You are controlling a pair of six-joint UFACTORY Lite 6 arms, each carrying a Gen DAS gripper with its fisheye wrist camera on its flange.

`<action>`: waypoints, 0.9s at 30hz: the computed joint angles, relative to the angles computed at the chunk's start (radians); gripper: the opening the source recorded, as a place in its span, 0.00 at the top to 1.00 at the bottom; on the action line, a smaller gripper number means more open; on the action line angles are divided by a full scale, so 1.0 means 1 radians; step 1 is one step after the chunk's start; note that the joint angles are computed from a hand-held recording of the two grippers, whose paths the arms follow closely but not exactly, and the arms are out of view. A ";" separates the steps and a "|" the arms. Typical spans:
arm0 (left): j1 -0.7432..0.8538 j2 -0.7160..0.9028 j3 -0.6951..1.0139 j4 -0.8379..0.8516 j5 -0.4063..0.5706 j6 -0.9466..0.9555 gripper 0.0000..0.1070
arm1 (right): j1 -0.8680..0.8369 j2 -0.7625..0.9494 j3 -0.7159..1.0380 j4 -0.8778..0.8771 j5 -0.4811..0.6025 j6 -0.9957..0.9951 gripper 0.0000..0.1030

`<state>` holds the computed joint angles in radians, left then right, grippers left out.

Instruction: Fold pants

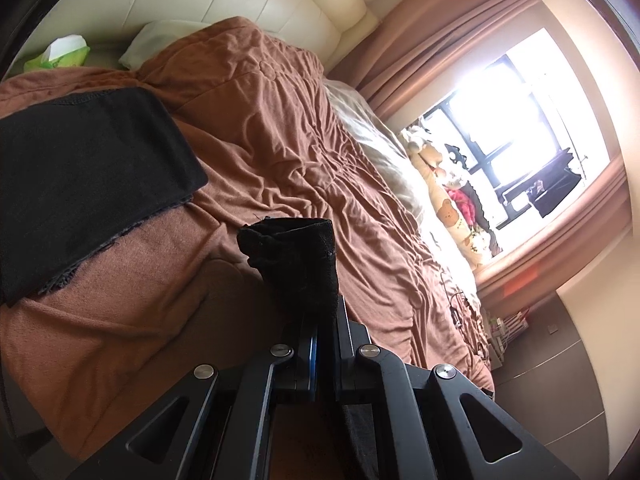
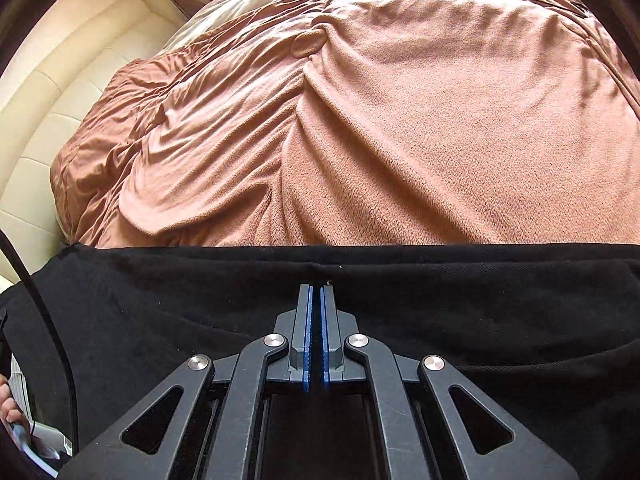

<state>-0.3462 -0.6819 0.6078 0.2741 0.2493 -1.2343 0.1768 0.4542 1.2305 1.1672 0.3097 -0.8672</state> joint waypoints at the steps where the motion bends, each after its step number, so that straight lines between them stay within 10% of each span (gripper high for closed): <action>1: -0.014 0.004 0.018 0.026 0.006 -0.025 0.95 | 0.000 -0.006 0.000 -0.034 0.008 0.034 1.00; 15: -0.319 0.251 0.486 0.453 0.189 -0.363 0.95 | -0.169 -0.471 -0.382 0.060 0.206 -0.113 0.97; 27: -0.563 0.647 1.093 0.508 0.377 -0.285 0.95 | -0.525 -0.862 -0.612 -0.069 0.552 -0.141 0.97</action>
